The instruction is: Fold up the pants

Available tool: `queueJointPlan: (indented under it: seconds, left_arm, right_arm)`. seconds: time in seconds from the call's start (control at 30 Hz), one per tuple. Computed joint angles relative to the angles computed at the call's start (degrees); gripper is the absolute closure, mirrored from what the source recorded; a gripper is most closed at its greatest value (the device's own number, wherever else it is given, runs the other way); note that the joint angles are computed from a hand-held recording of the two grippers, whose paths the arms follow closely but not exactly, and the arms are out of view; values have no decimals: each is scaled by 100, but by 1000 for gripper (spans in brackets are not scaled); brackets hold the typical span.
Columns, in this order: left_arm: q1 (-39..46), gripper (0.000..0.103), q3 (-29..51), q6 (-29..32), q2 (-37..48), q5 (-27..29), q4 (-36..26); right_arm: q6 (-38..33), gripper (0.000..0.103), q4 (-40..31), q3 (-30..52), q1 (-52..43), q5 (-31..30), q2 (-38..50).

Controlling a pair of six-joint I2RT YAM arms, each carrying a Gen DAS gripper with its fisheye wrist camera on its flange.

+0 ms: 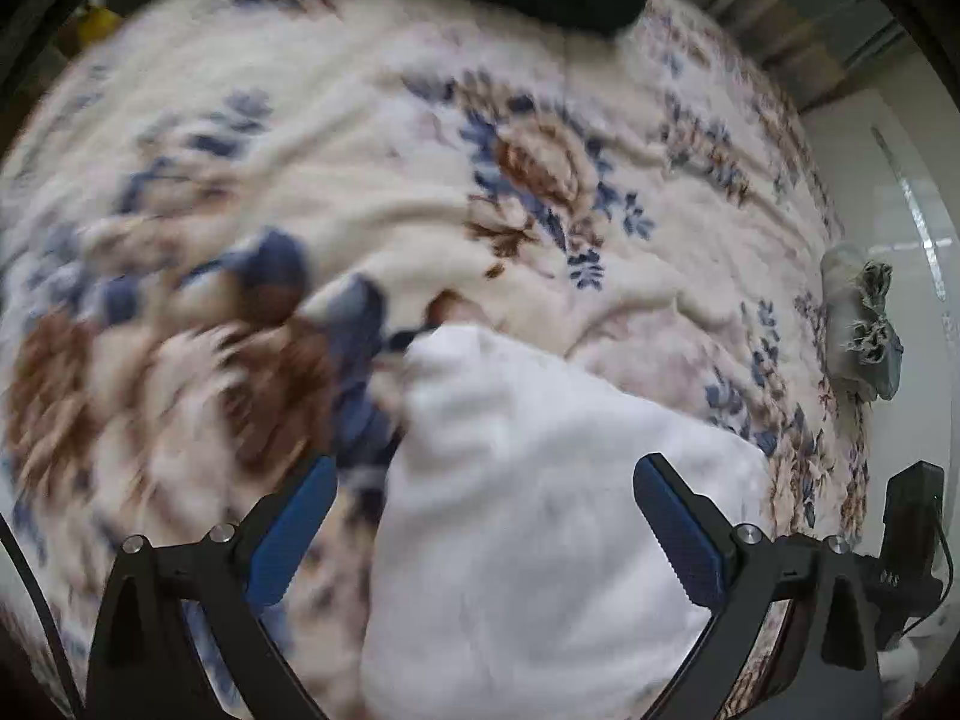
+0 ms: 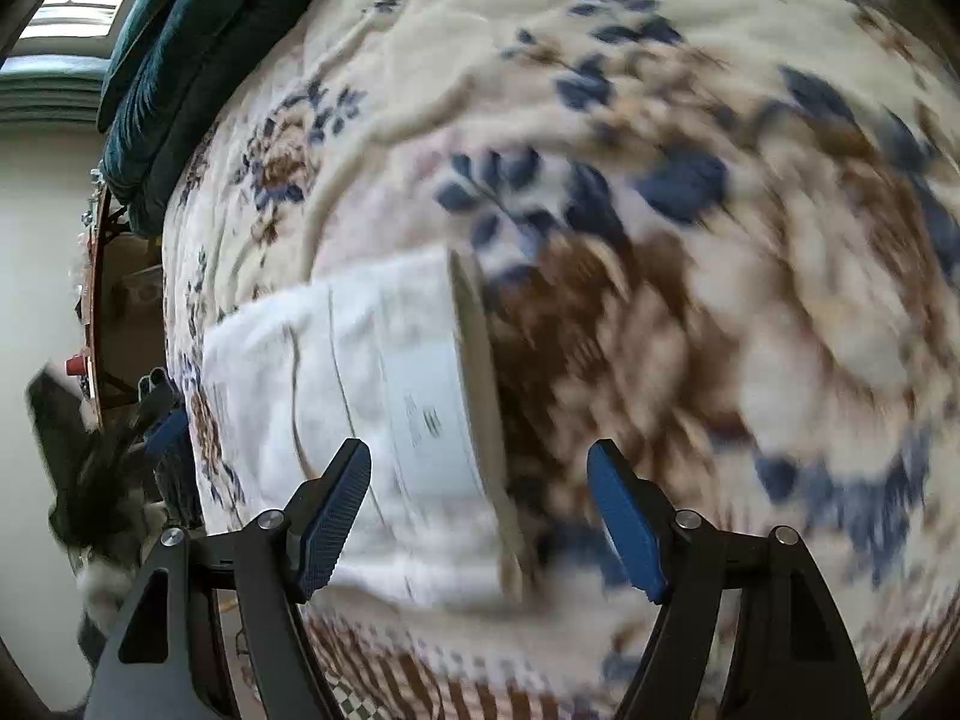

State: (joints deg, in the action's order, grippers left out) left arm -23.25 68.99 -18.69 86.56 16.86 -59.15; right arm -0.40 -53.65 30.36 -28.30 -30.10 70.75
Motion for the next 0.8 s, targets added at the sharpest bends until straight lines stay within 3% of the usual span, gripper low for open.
queueJointPlan:
  seconds: [0.03, 0.07, 0.13, 0.17, 0.2, 0.27, 0.3, 0.37, 0.4, 0.43, 0.53, 0.57, 0.63, 0.7, 0.8]
  left_arm:
    - [50, 8, 88, 67, 390, 237, 63]
    - [120, 24, 168, 75, 737, 506, 128]
    - [173, 35, 230, 22, 978, 573, 254]
    - [167, 43, 293, 50, 989, 491, 249]
    - [136, 49, 349, 83, 932, 329, 180]
    - [-70, 56, 626, 278, 1004, -397, -80]
    - [-359, 53, 743, 454, 942, -1385, -62]
    - [-729, 58, 945, 694, 933, -2692, -164]
    - [-600, 58, 1018, 623, 843, -2609, -221]
    - [-270, 55, 1058, 415, 683, -2154, -290]
    - [187, 49, 956, 64, 106, -2040, -505]
    - [204, 40, 865, -21, -133, -2217, -590]
    - [137, 33, 545, -203, -734, -2718, -795]
    - [-2, 30, 60, -401, -1392, -3125, -941]
    - [-153, 30, -666, -868, -2168, -3044, -1188]
  right_arm:
    - [210, 26, 314, 28, 203, -96, 289]
    - [442, 26, 720, 45, 460, -255, 717]
    - [694, 27, 1190, 221, 797, -381, 1428]
    - [848, 44, 1466, 230, 1037, -337, 1617]
    - [1066, 70, 1712, 168, 1217, -187, 1649]
    - [1285, 70, 2046, -16, 1262, -136, 1681]
    - [1307, 70, 2100, -98, 1198, -130, 1704]
    - [1460, 70, 2089, -101, 1200, -82, 1915]
    - [1483, 70, 2014, -77, 1235, 68, 1942]
    - [1466, 70, 1927, -9, 1323, 216, 1955]
    - [1212, 46, 1195, 428, 1729, 806, 1729]
    - [1190, 37, 872, 620, 1994, 1180, 1335]
    - [1212, 24, 499, 988, 2492, 1608, 860]
    - [1284, 21, 98, 1763, 3200, 1864, 890]
    - [1197, 21, -292, 3535, 4321, 1611, 2186]
